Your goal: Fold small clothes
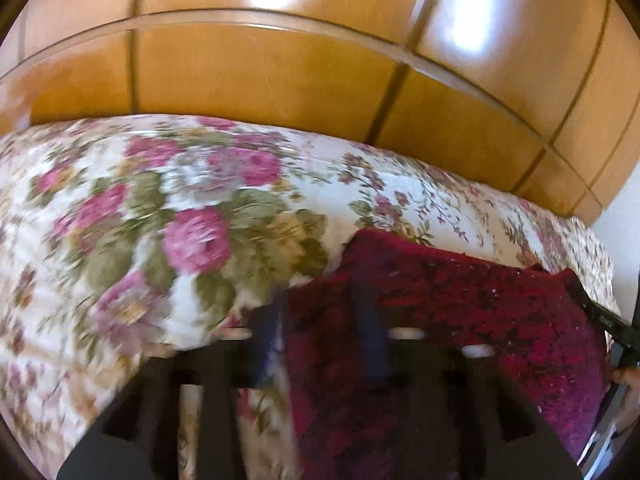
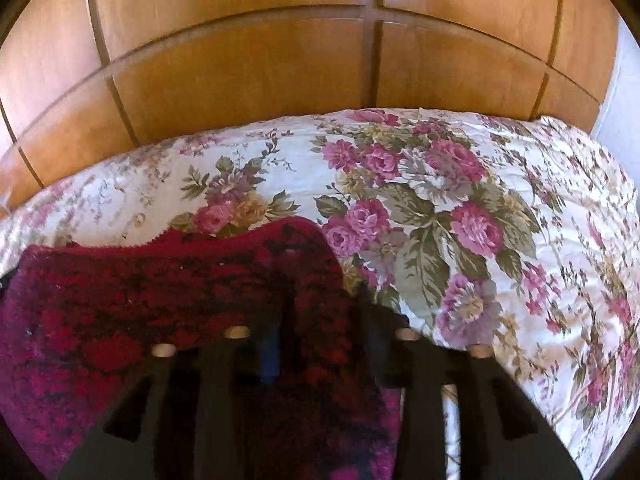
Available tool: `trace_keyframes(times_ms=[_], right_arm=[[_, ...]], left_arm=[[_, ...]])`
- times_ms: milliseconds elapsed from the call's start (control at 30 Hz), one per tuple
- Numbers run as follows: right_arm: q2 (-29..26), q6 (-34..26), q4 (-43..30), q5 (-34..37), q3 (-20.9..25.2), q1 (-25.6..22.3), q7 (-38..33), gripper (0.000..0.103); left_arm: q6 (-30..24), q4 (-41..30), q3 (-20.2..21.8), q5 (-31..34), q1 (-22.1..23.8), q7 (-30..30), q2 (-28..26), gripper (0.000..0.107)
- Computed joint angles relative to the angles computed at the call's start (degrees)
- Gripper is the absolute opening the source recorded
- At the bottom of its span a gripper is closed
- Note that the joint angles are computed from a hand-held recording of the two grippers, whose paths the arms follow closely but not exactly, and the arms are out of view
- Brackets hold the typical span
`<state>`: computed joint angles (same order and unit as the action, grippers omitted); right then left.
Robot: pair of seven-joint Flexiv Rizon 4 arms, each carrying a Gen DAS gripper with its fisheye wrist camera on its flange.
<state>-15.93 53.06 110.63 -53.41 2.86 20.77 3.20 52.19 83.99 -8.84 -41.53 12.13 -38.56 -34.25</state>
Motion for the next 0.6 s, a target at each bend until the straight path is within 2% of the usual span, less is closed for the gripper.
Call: trace_keyframes(times_ms=[100,167,267,367,467,500,533,567,600], right_arm=[[3.95,5.01,4.66,-2.13,0.64,-0.91,4.44,0.069],[6.30,8.33,8.05,-3.63,1.42,-1.72,7.26,0.075],[10.53,16.66,14.91,-9.30,2.16,-3.72,16.65,0.080],[12.81,21.04,19.20,-14.40,3.42,-5.35,24.72,0.085],[13.29,25.35,22.00,-21.34,4.17,-6.65,33.97,0.087],[12.97,26.80,22.30,-26.24,3.89,-7.13,39.16,0.087],[12.75,27.30,22.19,-30.59,3.75,-7.55,43.40,0.087],[12.86,26.55,22.26,-31.76,4.23,-7.59,44.59,0.082],[12.88,25.55,22.22,-30.23,4.99,-7.26,43.38,0.069]], left_arm=[[-4.59,4.49,-1.44,-5.44,3.72,3.51,3.32,0.056],[-8.19,8.20,-1.00,-9.30,5.51,6.57,6.00,0.060],[-15.25,13.37,0.95,-14.26,7.55,9.32,9.77,0.065],[-22.95,17.16,3.75,-16.56,8.62,9.35,12.54,0.065],[-26.09,20.42,6.61,-16.52,7.55,10.48,14.32,0.065],[-26.40,21.39,7.35,-16.50,6.96,10.51,14.56,0.065],[-26.33,21.91,7.87,-16.62,6.39,10.31,14.59,0.063],[-26.18,22.66,8.18,-17.29,5.94,10.34,14.79,0.056],[-27.77,22.42,8.35,-17.33,5.99,10.11,14.62,0.038]])
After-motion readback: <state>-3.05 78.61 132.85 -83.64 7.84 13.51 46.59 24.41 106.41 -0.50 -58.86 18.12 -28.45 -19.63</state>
